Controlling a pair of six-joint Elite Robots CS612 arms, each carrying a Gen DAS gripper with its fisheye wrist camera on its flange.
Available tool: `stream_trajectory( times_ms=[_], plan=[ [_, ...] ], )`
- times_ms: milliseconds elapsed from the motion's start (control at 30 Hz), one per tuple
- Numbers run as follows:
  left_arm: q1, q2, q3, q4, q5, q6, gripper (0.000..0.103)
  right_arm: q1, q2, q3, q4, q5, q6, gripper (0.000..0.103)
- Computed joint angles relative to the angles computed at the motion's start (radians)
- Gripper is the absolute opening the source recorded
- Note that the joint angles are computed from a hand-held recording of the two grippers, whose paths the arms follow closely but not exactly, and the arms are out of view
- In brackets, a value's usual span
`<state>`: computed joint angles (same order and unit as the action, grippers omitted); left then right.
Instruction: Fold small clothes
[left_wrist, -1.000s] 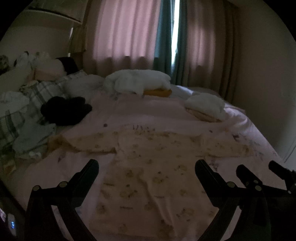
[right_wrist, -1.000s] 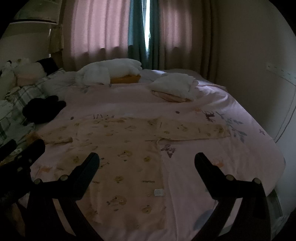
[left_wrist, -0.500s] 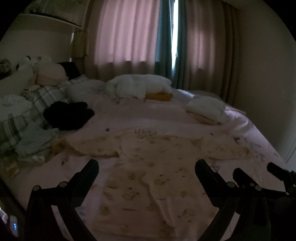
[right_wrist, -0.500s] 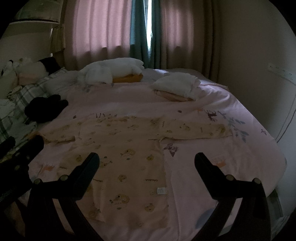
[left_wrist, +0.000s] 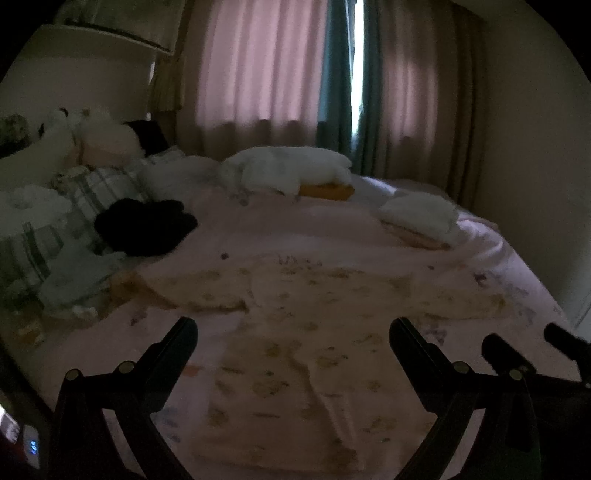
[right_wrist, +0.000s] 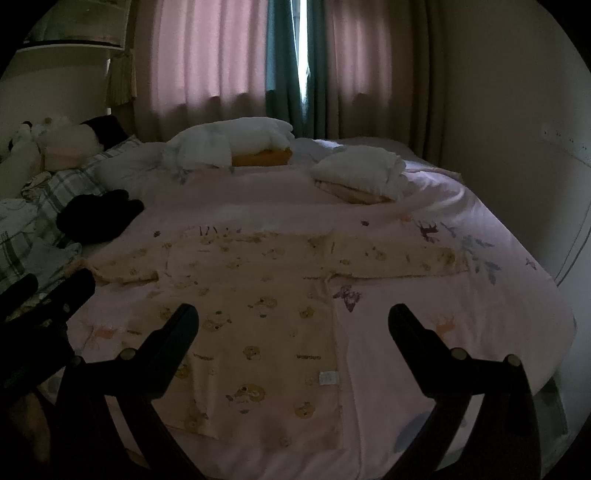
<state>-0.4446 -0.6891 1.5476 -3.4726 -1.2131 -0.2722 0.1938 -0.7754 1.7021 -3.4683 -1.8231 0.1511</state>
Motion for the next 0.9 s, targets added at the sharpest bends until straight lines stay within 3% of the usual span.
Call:
stream_trajectory(
  times_ms=[900],
  plan=[
    [-0.001,0.0,-0.005,0.008,-0.002,0.034,0.103,0.006,0.001,-0.001,-0.007,-0.018,-0.004,0.103]
  ],
)
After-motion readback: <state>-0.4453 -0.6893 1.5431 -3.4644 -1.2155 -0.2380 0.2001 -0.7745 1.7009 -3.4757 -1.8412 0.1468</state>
